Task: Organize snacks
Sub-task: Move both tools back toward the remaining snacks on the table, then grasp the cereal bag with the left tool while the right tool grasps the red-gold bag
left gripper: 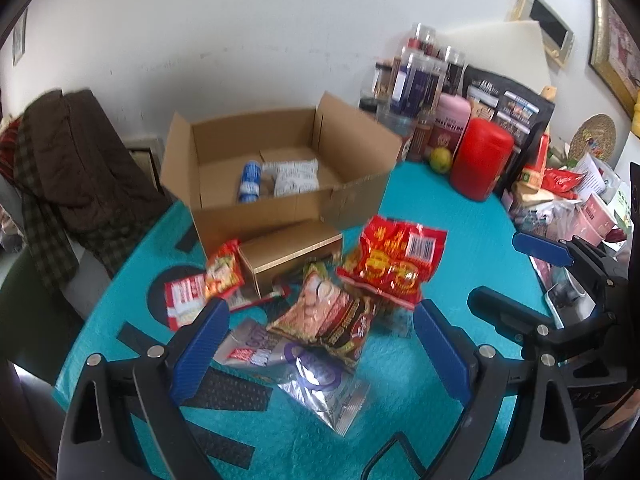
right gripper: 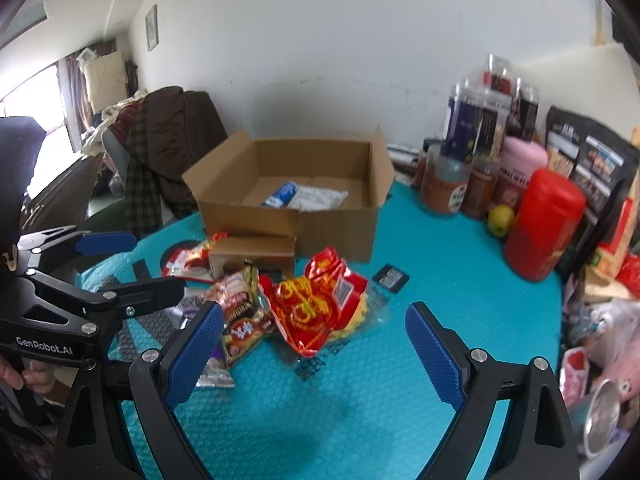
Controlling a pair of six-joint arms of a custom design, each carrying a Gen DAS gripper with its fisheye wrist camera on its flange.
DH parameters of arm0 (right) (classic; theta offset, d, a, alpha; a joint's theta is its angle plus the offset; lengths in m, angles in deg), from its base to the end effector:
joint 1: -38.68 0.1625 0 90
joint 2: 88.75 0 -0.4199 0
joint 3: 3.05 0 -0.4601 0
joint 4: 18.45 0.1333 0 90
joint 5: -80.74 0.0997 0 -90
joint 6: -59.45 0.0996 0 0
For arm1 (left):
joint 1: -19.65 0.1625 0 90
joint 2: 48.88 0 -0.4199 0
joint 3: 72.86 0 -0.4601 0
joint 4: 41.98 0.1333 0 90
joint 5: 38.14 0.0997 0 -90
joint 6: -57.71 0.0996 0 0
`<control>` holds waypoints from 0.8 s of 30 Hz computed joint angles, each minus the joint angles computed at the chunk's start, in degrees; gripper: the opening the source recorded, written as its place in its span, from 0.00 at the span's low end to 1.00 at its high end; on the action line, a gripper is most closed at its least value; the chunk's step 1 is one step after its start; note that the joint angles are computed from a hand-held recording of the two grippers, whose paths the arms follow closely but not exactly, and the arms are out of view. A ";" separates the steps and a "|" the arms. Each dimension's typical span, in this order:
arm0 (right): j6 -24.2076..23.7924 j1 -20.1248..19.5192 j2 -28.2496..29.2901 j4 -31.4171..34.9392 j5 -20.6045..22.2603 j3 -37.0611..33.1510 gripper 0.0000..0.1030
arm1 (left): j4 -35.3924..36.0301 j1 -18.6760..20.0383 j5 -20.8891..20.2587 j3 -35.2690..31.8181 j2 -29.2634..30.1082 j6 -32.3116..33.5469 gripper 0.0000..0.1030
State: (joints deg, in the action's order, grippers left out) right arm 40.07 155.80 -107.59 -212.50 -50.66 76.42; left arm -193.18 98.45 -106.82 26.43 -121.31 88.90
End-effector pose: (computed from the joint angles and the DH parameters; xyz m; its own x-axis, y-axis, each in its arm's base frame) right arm 0.4005 -0.6340 -0.0886 -0.7154 -0.1554 0.6812 -0.6026 0.6306 -0.4890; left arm 0.0358 -0.6920 0.3346 -0.7328 0.4022 -0.5489 0.6311 0.7034 -0.3271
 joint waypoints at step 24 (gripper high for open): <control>2.74 -7.34 0.13 10.92 9.91 -3.27 0.86 | 12.56 2.89 2.72 -10.83 11.89 -3.22 0.92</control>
State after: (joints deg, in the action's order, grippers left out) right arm 42.81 148.46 -107.46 -201.59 -40.75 73.14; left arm -180.62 101.34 -104.10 15.60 -109.42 85.68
